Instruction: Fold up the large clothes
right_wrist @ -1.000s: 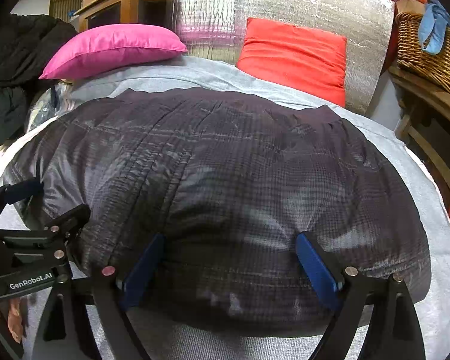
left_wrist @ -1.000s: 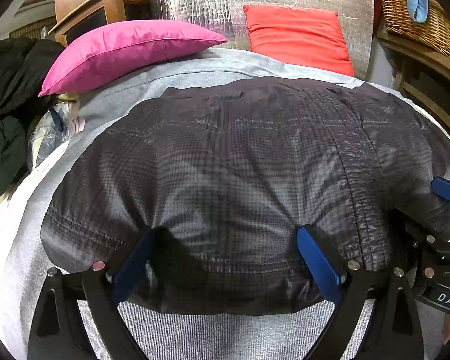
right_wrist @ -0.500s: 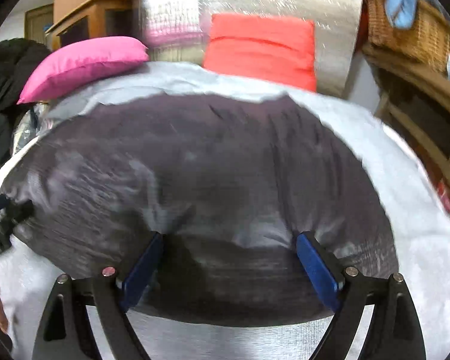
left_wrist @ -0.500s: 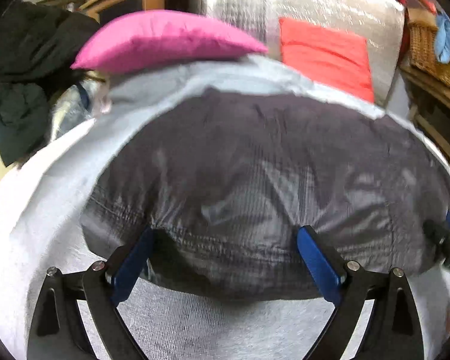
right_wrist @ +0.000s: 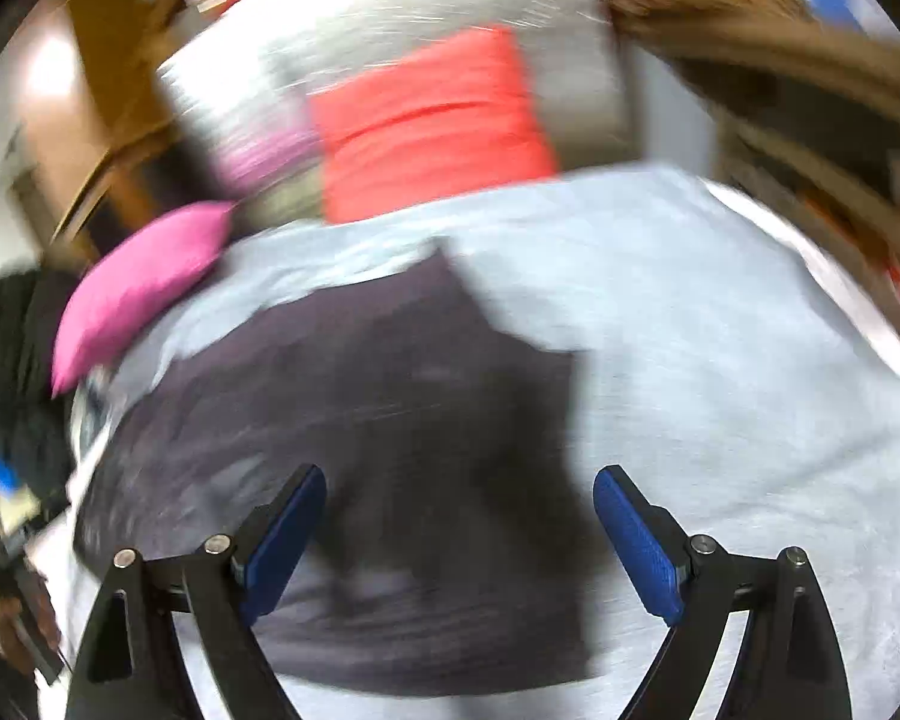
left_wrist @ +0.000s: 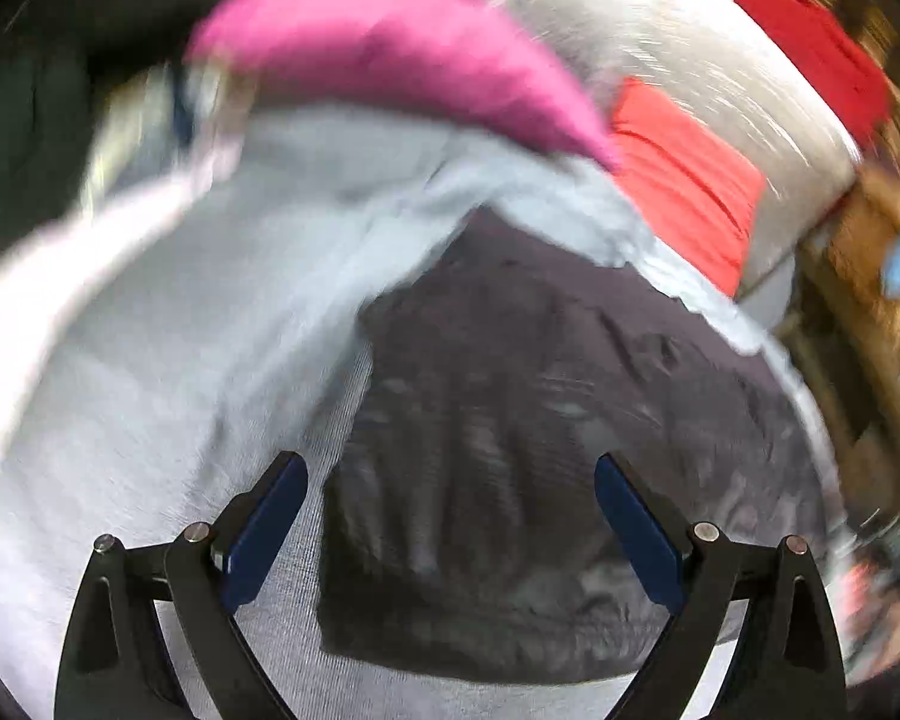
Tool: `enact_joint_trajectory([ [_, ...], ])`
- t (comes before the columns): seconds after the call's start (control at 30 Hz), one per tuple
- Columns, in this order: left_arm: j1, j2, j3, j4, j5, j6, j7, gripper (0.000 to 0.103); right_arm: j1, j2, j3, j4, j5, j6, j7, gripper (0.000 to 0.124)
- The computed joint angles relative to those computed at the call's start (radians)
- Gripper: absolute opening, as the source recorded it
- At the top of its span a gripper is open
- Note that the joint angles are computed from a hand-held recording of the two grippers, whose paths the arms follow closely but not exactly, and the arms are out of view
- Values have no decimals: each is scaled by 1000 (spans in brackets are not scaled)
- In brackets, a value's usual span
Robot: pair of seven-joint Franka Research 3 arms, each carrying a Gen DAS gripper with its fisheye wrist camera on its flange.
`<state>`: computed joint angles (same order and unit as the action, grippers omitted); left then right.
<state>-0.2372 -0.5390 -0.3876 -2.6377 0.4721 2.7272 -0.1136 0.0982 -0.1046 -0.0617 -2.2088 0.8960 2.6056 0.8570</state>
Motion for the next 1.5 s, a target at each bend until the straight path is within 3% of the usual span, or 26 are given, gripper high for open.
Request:
enact_joint_trajectory([
  [0.03, -21, 4, 56, -44, -35, 96, 9, 96, -13, 36, -18, 37, 10, -55, 24, 93],
  [0.1, -30, 28, 110, -95, -91, 234, 22, 96, -46, 106, -40, 113, 60, -188, 33, 93],
  [0.27, -24, 109, 136, -107, -161, 421, 98, 96, -106, 202, -11, 220, 141, -397, 0, 93],
  [0.4, -93, 141, 217, -110, -208, 500, 191, 96, -102, 231, 25, 239, 105, -393, 7, 92],
  [0.47, -106, 153, 226, -102, -227, 503, 223, 96, -108, 243, 35, 256, 133, -440, -16, 74],
  [0.57, -240, 191, 366, -98, -276, 511, 297, 96, -95, 233, 42, 246, 85, -409, -33, 71],
  [0.6, -249, 206, 376, -91, -298, 517, 329, 95, -90, 241, 43, 252, 53, -407, -21, 70],
  [0.67, -202, 216, 327, -65, -294, 485, 338, 94, -91, 261, 45, 262, 47, -414, -5, 69],
  [0.7, -188, 220, 311, -53, -301, 462, 347, 78, -94, 268, 46, 268, 54, -421, -2, 69],
  [0.73, -193, 225, 313, -24, -313, 387, 366, 59, -93, 269, 49, 270, 50, -417, -2, 69],
  [0.8, -189, 233, 307, -7, -339, 350, 394, 50, -79, 260, 55, 267, 0, -391, -12, 58],
  [0.87, -193, 243, 302, 33, -358, 279, 448, 40, -62, 257, 60, 274, -58, -370, 2, 35],
  [0.93, -167, 247, 271, 80, -369, 203, 469, 26, -42, 244, 61, 283, -140, -351, 38, 27],
  [1.07, -59, 222, 147, 185, -265, 8, 435, 18, -15, 205, 65, 290, -251, -323, 87, 16],
  [1.17, -26, 187, 111, 228, -211, -39, 408, 17, -2, 156, 66, 296, -285, -320, 89, 12],
  [1.37, -13, 103, 51, 349, -98, -196, 397, 17, 32, 18, 64, 316, -329, -311, 84, 10],
  [1.5, -29, -2, 23, 338, -61, -219, 365, 17, 47, -122, 42, 250, -328, -303, 42, 10],
])
